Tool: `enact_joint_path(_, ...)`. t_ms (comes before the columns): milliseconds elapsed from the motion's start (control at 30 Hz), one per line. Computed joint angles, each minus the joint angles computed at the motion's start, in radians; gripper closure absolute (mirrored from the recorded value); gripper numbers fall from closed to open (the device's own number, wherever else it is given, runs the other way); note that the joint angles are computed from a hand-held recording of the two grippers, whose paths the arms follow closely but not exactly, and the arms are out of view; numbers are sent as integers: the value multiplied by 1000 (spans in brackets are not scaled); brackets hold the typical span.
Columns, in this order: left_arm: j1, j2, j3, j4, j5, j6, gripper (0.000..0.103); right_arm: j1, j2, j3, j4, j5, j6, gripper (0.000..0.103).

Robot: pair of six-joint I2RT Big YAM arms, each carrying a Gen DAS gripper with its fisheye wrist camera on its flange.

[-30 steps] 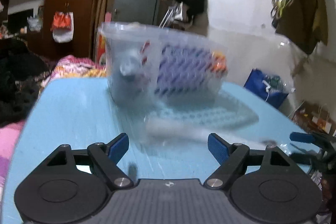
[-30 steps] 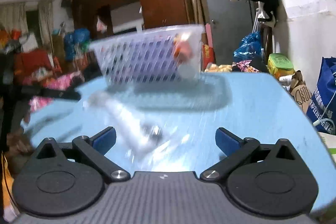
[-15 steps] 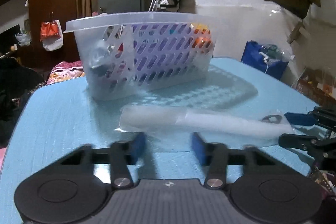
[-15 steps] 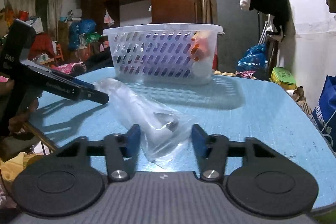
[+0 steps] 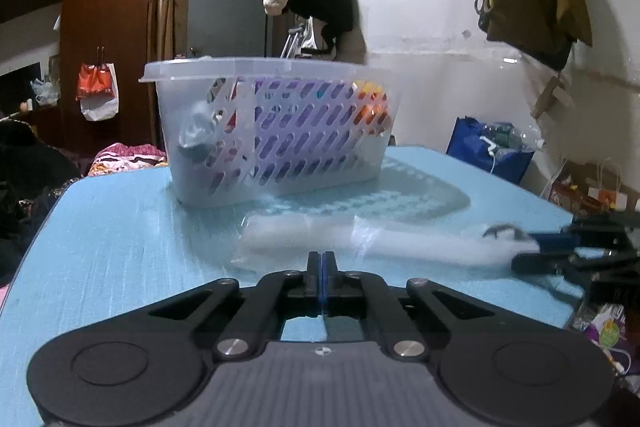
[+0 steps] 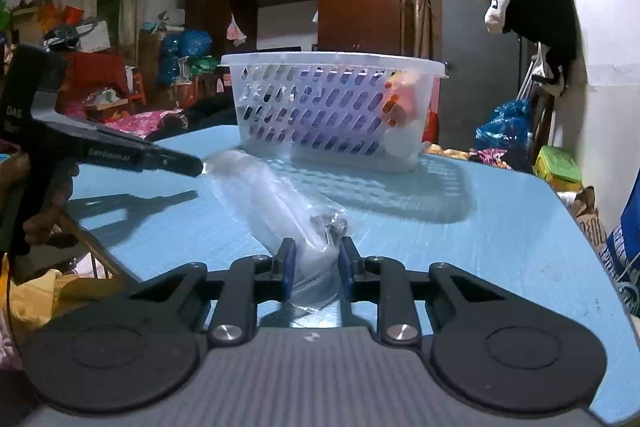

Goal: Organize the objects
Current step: 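Close both grippers on the clear bag holding the white roll, then lift the bagged white roll with both grippers over the basket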

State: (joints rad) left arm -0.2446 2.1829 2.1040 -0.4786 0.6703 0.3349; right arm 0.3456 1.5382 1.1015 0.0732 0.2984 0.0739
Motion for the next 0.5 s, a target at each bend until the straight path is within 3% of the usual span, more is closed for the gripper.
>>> enact_joint_path(67, -1, 1, 3, 0, -6, -2, 100, -4, -2, 0, -3, -5, -8, 78)
enact_joint_path(167, -5, -10, -13, 62, -42, -33, 98, -8, -1, 4, -20, -15, -15, 78)
enact_joint_path(200, -6, -3, 7, 41, -49, -29, 96, -9, -4, 3, -26, -20, -21, 78)
enact_joint_path(333, -11, 50, 126, -84, -59, 7, 92, -29, -36, -14, -58, -79, -38, 79)
enact_joint_path(467, -16, 159, 362, -363, -27, 111, 66, -63, -57, -29, -77, -139, -42, 79)
enact_joint_path(500, -18, 169, 385, -389, -29, 125, 65, -75, -61, -32, -78, -164, -38, 79)
